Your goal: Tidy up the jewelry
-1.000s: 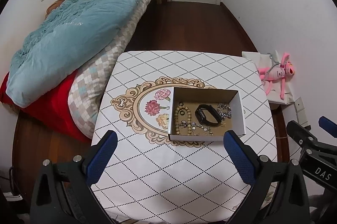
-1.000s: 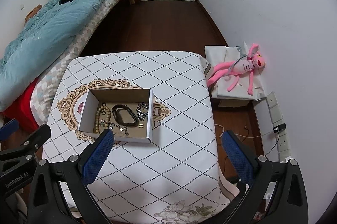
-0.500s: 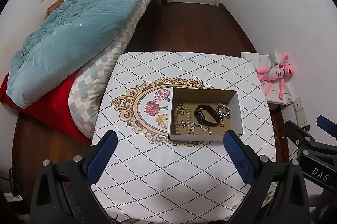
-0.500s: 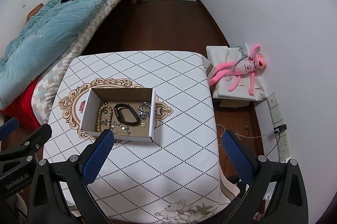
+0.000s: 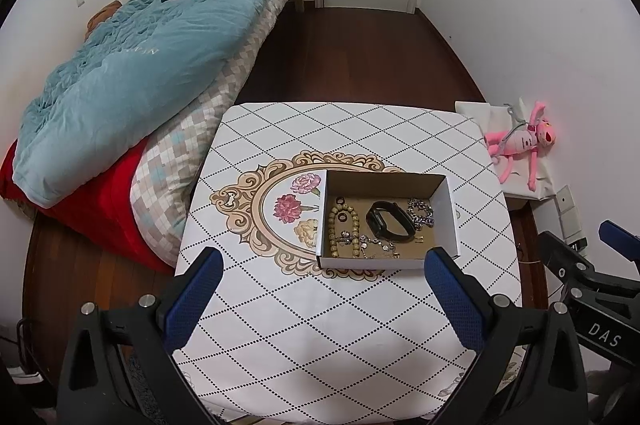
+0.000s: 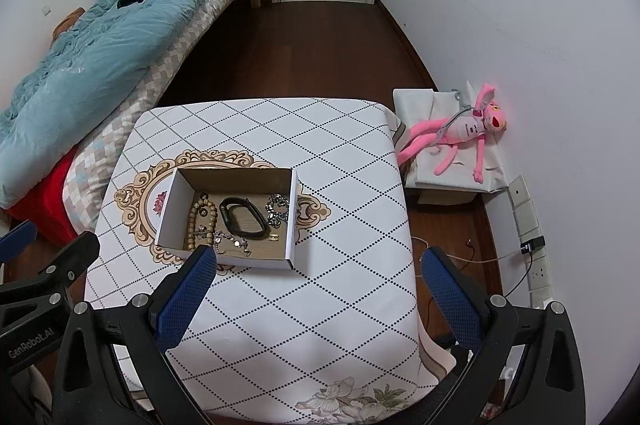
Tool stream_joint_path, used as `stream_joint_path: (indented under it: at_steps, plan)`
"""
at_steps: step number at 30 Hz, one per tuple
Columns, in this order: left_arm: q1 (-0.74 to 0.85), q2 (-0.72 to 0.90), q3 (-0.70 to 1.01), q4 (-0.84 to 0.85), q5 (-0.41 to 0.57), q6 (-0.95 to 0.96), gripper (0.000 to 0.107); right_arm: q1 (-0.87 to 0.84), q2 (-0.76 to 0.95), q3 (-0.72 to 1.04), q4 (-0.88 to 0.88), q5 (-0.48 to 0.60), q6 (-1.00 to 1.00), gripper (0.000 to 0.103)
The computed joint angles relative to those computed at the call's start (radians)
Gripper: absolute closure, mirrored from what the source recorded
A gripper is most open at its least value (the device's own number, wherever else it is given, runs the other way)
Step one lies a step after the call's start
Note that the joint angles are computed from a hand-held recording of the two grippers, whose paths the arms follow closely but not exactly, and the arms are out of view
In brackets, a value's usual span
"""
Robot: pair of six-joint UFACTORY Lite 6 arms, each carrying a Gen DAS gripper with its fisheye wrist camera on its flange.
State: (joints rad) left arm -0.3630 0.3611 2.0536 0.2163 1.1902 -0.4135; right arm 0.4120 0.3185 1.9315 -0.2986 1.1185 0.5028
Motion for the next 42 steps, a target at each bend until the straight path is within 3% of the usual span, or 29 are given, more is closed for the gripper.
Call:
stream_joint_path:
  at_steps: [42]
  plan:
    - [0.017, -0.017, -0.038, -0.016, -0.023, 0.018, 0.004, -0.001, -0.003, -0.006, -0.004, 0.007, -0.02, 0.0]
